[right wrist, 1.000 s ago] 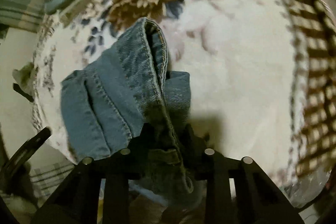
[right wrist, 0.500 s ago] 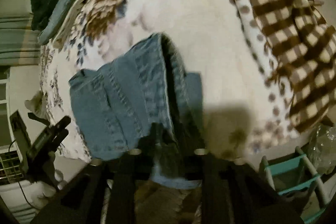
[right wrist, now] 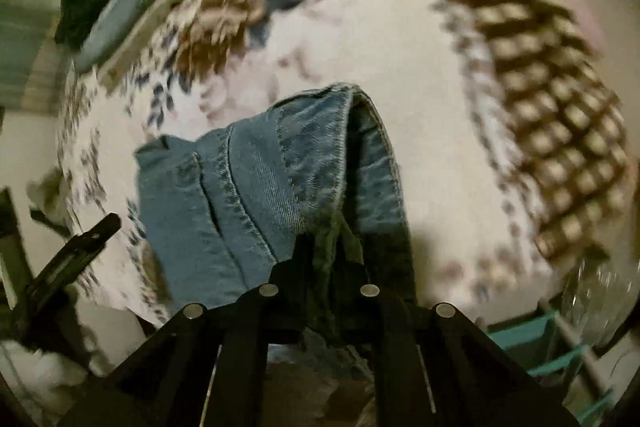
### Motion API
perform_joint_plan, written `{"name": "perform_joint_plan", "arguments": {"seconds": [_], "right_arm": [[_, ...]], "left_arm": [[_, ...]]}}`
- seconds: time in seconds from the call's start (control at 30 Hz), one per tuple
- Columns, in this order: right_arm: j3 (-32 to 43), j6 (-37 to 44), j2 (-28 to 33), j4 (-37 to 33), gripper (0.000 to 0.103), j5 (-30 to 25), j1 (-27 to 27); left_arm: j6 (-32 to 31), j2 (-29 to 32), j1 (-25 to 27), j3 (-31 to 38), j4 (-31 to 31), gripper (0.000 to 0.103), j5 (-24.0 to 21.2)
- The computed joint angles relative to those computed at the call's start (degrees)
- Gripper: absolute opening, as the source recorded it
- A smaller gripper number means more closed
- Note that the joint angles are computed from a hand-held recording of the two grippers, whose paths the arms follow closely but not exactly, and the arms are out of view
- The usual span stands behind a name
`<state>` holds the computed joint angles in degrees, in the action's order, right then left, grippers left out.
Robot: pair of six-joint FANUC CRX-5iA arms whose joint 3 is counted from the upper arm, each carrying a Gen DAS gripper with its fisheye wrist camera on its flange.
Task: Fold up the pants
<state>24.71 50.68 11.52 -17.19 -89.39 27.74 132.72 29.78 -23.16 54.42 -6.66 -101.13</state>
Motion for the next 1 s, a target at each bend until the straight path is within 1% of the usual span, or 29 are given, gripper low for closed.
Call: {"name": "perform_joint_plan", "arguments": {"seconds": [0.1, 0.2, 0.23, 0.27, 0.3, 0.37, 0.43, 0.47, 0.5, 0.57, 0.63, 0.7, 0.77, 0.8, 0.87, 0.93, 1.0], "right_arm": [[-5.34, -5.54, -4.85, -0.87, 0.010, -1.20, -2.99], [-10.93, -6.98, -7.13, -1.32, 0.010, -1.69, -5.16], [-12.29, -6.22, -7.02, -2.93, 0.010, -1.32, -6.26], [-13.65, -5.24, -6.72, -5.67, 0.010, -0.45, -7.92], [-14.75, -4.72, -6.68, -7.45, 0.011, 0.45, -9.17], [-15.76, -2.94, -6.34, -10.57, 0.027, 1.51, -11.14], [-17.95, -2.12, -8.61, -12.79, 0.073, 5.20, -12.52], [-19.11, -1.92, -10.05, -13.80, 0.081, 6.48, -13.14], [-20.22, -1.96, -11.53, -14.51, 0.084, 6.93, -13.72], [-22.19, -2.41, -13.34, -16.23, 0.084, 7.05, -14.07], [-26.10, -4.80, -16.54, -18.63, 0.085, 7.44, -14.94], [-30.31, -7.60, -19.42, -20.20, 0.088, 9.83, -14.65], [-35.24, -9.97, -22.56, -22.72, 0.090, 12.73, -13.99], [-37.70, -11.30, -23.84, -23.51, 0.090, 15.30, -12.39], [-40.70, -10.45, -24.70, -26.08, 0.090, 18.92, -11.44], [-44.41, -7.14, -24.99, -32.59, 0.090, 23.84, -11.84], [-48.16, -3.94, -25.22, -39.10, 0.090, 30.48, -11.95]], "left_arm": [[-0.15, 0.08, 0.48, -0.82, 2.03, 0.077, 2.19], [0.12, 0.38, 0.95, -3.10, 5.15, 0.078, 5.54], [-0.05, 0.67, 1.05, -3.66, 6.16, 0.079, 6.42], [-0.84, 1.03, 1.30, -5.00, 8.21, 0.079, 8.24], [-1.72, 1.72, 1.32, -5.19, 9.38, 0.079, 8.81], [-3.60, 2.69, 1.37, -5.64, 11.38, 0.079, 9.62], [-5.66, 3.33, 1.60, -6.72, 14.04, 0.079, 10.50], [-6.46, 3.03, 1.76, -7.86, 15.18, 0.079, 11.36], [-7.00, 2.75, 1.92, -8.88, 16.26, 0.079, 12.04], [-7.62, 1.57, 2.31, -12.09, 19.45, 0.079, 14.08], [-8.51, -0.15, 2.45, -15.53, 21.67, 0.079, 16.56], [-10.15, -1.23, 2.17, -17.33, 22.75, 0.084, 17.59], [-11.68, -1.99, 1.92, -18.53, 22.94, 0.084, 17.72], [-12.25, -2.32, 2.02, -19.29, 23.36, 0.084, 18.01], [-13.57, -2.74, 2.29, -20.54, 24.10, 0.084, 18.43], [-14.77, -2.70, 2.73, -21.57, 25.05, 0.084, 18.11], [-15.81, -2.72, 3.10, -23.02, 26.01, 0.084, 17.94]]}}
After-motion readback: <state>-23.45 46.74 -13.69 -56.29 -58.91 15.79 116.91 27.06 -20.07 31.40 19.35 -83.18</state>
